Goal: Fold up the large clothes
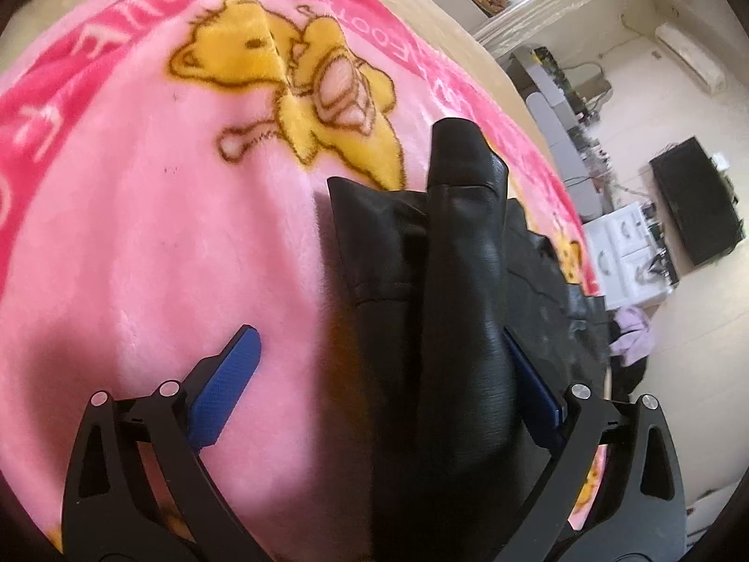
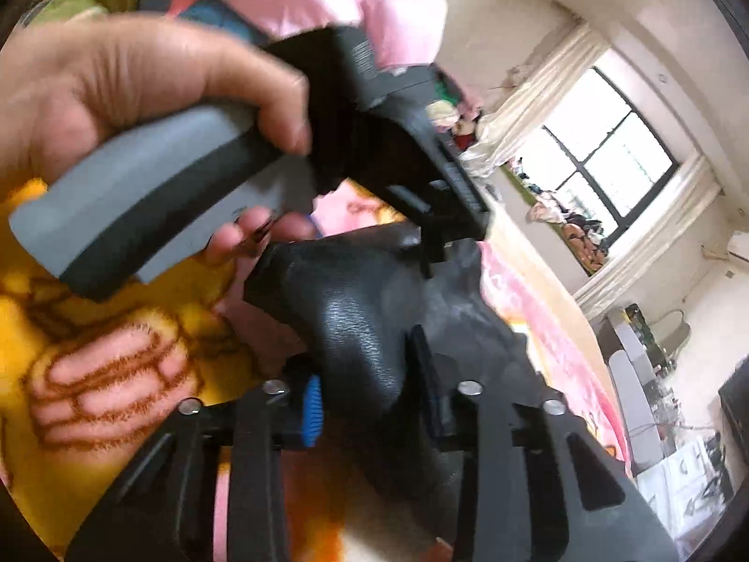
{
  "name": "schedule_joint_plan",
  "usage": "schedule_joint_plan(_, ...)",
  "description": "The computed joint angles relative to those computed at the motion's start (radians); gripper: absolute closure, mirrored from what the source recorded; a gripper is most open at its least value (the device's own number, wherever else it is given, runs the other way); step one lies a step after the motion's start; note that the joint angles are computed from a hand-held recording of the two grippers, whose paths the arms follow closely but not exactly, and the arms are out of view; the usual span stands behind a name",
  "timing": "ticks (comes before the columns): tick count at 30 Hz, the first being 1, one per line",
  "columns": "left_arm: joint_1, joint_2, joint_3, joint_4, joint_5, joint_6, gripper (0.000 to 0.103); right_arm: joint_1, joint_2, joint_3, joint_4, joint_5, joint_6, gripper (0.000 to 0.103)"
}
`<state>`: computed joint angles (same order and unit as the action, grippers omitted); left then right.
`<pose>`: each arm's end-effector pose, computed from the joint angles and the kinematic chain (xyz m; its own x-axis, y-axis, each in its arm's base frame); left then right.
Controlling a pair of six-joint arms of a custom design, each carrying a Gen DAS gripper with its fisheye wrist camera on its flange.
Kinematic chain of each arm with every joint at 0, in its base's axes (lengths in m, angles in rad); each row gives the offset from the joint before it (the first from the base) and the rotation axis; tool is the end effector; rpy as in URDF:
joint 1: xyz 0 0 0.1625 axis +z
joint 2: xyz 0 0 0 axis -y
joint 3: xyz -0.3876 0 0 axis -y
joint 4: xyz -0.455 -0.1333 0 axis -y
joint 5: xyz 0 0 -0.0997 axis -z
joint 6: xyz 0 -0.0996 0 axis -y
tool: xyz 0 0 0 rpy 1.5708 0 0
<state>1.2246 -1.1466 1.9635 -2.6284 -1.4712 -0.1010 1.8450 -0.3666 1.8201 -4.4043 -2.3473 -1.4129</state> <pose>-0.0660 -0.6049 0.1116 -0.9725 0.2216 -0.0720 0.2327 0.9407 -0.2469 0.1975 -0.4677 -0.0660 -0.0866 -0.1065 0.9905 -0.8703 0.4921 -0.0231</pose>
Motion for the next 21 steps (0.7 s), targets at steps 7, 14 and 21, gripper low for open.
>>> schedule_joint_plan(7,-0.001,-0.04,0.032,-0.03,-0.156,-0.004,0.05,0.035,-0.077,0.088,0.043,0.017,0.185,0.081)
schedule_joint_plan(14,-0.071,-0.193,0.158,-0.122,-0.121,-0.044,0.058,0.089,-0.175,0.198,0.12,0.084,0.425,0.082)
schedule_joint_plan(21,-0.161,-0.352,0.294,-0.146,0.011,-0.077,0.058,0.12,-0.21,0.305,0.085,0.161,0.539,0.082)
